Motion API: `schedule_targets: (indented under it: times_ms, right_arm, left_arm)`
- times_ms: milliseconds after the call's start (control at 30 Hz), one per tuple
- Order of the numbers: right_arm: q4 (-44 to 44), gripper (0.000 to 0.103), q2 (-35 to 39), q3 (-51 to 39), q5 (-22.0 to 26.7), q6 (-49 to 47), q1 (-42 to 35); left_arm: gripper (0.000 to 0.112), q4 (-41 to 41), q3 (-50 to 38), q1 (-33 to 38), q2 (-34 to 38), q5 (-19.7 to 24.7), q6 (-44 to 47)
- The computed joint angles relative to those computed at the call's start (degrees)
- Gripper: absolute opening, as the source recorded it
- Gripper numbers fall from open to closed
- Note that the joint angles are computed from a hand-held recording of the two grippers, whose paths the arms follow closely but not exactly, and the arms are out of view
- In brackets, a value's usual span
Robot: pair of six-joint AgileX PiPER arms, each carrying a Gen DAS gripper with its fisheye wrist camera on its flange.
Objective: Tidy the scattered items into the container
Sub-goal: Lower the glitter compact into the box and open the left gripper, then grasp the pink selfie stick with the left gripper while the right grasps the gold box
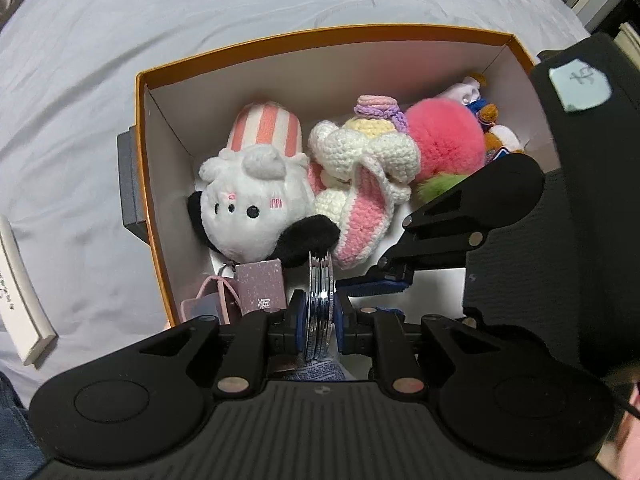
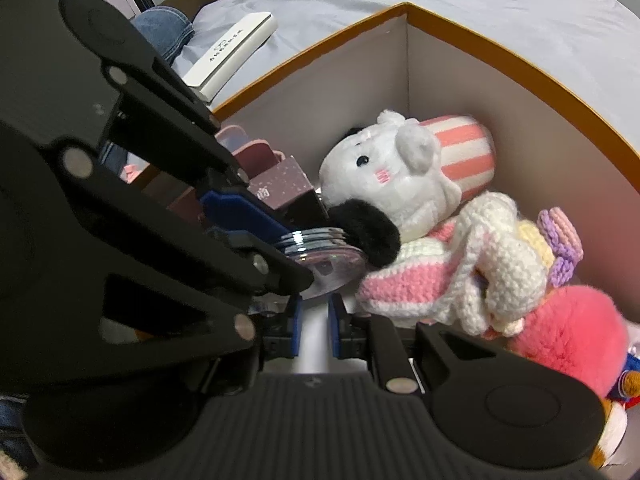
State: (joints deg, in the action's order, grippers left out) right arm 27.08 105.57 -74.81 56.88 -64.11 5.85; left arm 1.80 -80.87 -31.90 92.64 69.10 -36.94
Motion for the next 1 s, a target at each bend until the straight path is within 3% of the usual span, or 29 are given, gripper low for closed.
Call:
schedule_targets:
  times_ms: [133,300,567,700,833,1000]
  right_arm:
    - [-1.48,0.018,-1.05,1.81,-3.15,1.13,1.76]
    - [-2.62,0.019,-1.87,3.29,-5.59,2.22,3.58]
    - [-8.22,0.021,-3.49,4.87,-9.15,3.40,8.12]
    - [-9.74,0.021,-4.46,6.61,-11.64,1.50,10.49]
    - [-11.46,0.020,-7.57,10.83,-17.37,-2.41,13.10]
    - [-16.26,0.020,-7.25,10.57,-17.31,2.33,16.09]
  left_arm:
    - [0.021,-3.93,2.39,2.56,-2.80,-1.69,2.99]
    - [0.030,-2.28,3.46,2.01,-8.16,-2.14,2.76]
    - [0.031,4.90,6.98,2.72,-18.13,-2.05,-4.43]
    - [0.032,4.23,11.95,6.03,-22.20,-4.40,-6.04]
    - [0.032,1.72,16.19,9.64,-24.77,-5.60,-5.66]
    - [0.032,-2.51,21.05,14.10,-27.32,-7.96,-3.99]
